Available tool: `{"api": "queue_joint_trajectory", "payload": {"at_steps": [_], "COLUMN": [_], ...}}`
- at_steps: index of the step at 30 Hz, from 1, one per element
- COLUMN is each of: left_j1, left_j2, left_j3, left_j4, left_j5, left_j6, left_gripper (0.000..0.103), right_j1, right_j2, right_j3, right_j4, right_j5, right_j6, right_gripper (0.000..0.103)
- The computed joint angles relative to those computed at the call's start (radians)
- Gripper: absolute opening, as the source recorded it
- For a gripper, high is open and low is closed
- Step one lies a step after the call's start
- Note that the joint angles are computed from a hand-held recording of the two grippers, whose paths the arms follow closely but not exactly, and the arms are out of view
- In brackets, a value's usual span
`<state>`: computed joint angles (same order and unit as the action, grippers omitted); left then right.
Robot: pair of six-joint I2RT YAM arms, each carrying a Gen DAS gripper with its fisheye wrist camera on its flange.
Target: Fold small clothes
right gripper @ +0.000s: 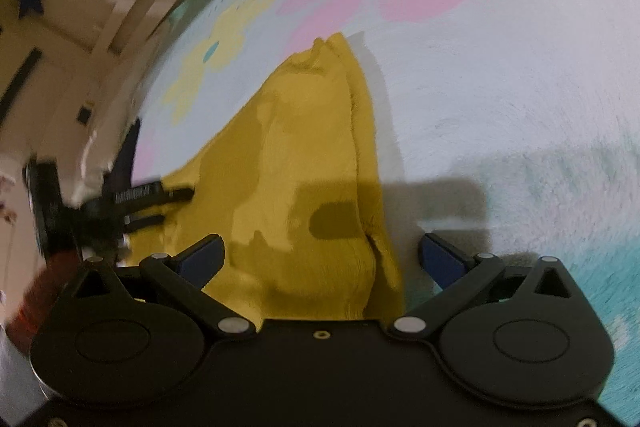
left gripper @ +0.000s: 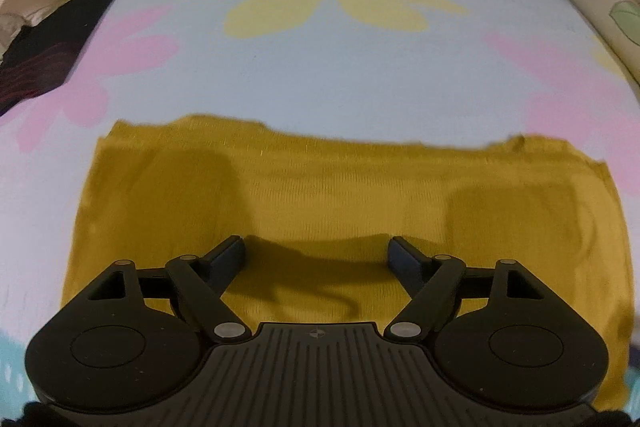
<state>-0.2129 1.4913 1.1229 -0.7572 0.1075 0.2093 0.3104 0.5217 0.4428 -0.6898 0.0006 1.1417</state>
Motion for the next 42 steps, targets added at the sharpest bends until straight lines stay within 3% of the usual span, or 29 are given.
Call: {"api": "queue_joint_trajectory", "payload": {"at_steps": [8, 15, 20, 27, 28, 29, 31, 32, 33, 35, 42], "left_j1": [0.033, 0.108, 0.183, 0.225, 0.229, 0.235, 0.247, 0.26, 0.268, 0.288, 0.348], "left_j2": [-0.179, -0.198, -0.232, -0.197, -0.188, -0.175, -0.153, -0.148, -0.141, -0.127, -0.075], "left_j3": [-0.146, -0.101, -0.038, -0.037, -0.04, -0.039, -0.035, -0.029, -0.025, -0.013, 0.053], "left_j4": [-0.047, -0.186, -0.248, -0.188, -0.184, -0.179, -0.167, -0.167, -0.162, -0.155, -0.153], "left_j5": [0.009, 0.062, 0.111, 0.129, 0.127, 0.125, 0.125, 0.13, 0.132, 0.141, 0.185], "left_j6": [0.069, 0.145, 0.185, 0.185, 0.185, 0.189, 0.205, 0.217, 0.224, 0.235, 0.252], "left_gripper": [0.078, 0.068, 0.068, 0.068, 0.068, 0.068, 0.068, 0.068, 0.068, 0.068, 0.068], "right_j1": [-0.174, -0.245, -0.285, -0.265, -0.257, -0.255, -0.252, -0.243, -0.245, -0.246, -0.176], "right_j2": [-0.121, -0.074, -0.008, 0.058, 0.073, 0.09, 0.131, 0.132, 0.13, 0.151, 0.169], "right_j3": [-0.086, -0.121, -0.142, -0.125, -0.114, -0.106, -0.094, -0.096, -0.098, -0.069, -0.005], "right_j4": [0.06, 0.181, 0.29, 0.33, 0.321, 0.314, 0.295, 0.293, 0.292, 0.253, 0.261], "right_j5": [-0.135, -0.201, -0.268, -0.258, -0.25, -0.251, -0.251, -0.234, -0.236, -0.228, -0.185], "right_j6": [0.022, -0.038, -0.125, -0.168, -0.175, -0.181, -0.179, -0.171, -0.17, -0.186, -0.158], "right_gripper": [0.103, 0.103, 0.103, 0.101, 0.091, 0.071, 0.048, 0.042, 0.042, 0.029, 0.025]}}
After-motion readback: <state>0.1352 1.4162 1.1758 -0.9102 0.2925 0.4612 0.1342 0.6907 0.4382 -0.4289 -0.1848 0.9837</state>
